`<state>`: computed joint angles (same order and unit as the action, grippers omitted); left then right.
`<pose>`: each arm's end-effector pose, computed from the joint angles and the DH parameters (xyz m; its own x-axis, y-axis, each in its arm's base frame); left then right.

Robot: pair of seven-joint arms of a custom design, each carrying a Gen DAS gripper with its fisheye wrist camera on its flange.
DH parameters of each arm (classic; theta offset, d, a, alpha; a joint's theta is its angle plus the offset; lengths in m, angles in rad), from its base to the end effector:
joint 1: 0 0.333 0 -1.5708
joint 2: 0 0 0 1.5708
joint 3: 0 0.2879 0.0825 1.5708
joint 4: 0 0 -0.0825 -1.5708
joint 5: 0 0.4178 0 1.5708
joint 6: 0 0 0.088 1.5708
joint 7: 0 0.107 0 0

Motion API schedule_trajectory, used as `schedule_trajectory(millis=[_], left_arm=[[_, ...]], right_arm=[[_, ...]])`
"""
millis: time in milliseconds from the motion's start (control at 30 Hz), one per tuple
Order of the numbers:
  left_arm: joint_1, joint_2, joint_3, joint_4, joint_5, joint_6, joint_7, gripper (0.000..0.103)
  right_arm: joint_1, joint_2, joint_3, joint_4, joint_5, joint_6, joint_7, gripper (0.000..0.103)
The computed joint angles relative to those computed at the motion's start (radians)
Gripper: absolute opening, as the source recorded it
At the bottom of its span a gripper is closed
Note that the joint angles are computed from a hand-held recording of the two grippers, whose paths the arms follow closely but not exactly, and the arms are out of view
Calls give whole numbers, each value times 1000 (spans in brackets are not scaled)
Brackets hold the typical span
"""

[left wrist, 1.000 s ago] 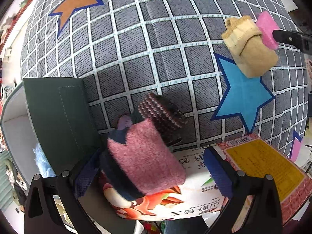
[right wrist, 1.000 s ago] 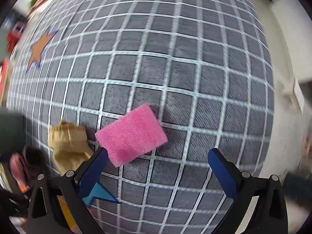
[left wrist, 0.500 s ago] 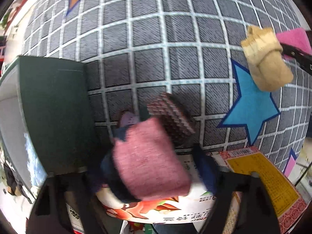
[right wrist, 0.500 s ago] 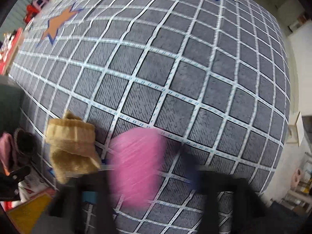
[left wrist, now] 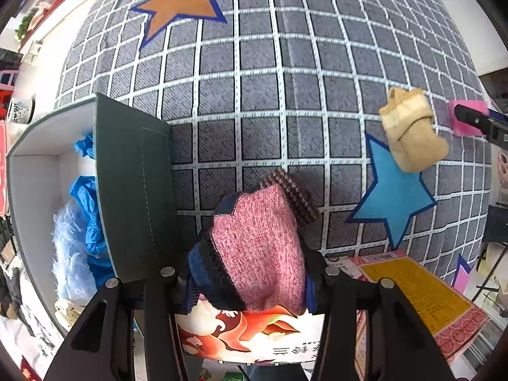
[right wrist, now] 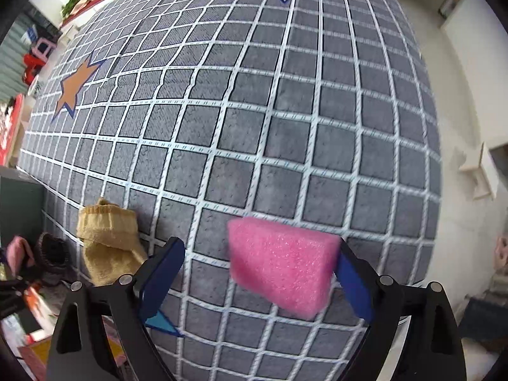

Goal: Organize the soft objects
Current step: 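Grasp the pink sponge with the right tool while the left tool grasps the pink knit mitten, then carry the pink sponge and pink knit mitten over the white box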

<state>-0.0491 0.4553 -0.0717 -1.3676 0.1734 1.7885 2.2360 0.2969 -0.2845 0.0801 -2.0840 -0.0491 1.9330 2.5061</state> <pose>0.7078 -0.0630 0.4225 -0.7315 -0.6765 -0.0852 -0.6817 0.7230 0.1117 0.4890 0.1928 0.5234 -0.5142 -0.8553 -0.0641 -0.8448 0.5180 -0.1345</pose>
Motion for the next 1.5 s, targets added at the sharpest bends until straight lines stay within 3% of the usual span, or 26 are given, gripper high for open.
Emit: schedule_trajectory(millis=[100,267,433,567,667,833,900,933,1033,1300,1500], left_arm=[[7,-15,-5,11,-24,-1,2,52],[19,-19,-13,63,-81,-33,-19,51],[15,7,-18,179,-107,-103,-36,51],[11,-29,-21,190,-106,-131,-33,51],[0,-57,-26,194,-104,-156,-45,51],[0,-149,-32,165,-106,-199,-34,51],[-2,-197,-37,121,-104,-192,-27,51],[-2,-217,-39,100,-104,-186,-21,51],[-4,-286,-45,32,-112,-181,-12,51],[15,-499,-47,-174,-169,-163,73,51],[20,-601,-43,-242,-233,-173,158,51]], right_arm=[[-18,-37,-17,-10,-15,-41,-10,93],[-49,-257,-73,-225,100,69,35,93],[-75,-408,-74,-348,145,86,109,93],[-61,-365,-84,-309,121,45,54,93],[-44,-262,-87,-243,127,48,-23,93],[-52,-121,-70,-142,97,-32,-98,93],[-59,-112,-62,-134,91,-39,-86,86],[-65,-121,-54,-135,78,-49,-65,73],[-64,-80,-56,-100,102,-16,-39,73],[-49,-203,-32,-89,101,-8,42,73],[-14,-263,21,-51,86,-12,171,73]])
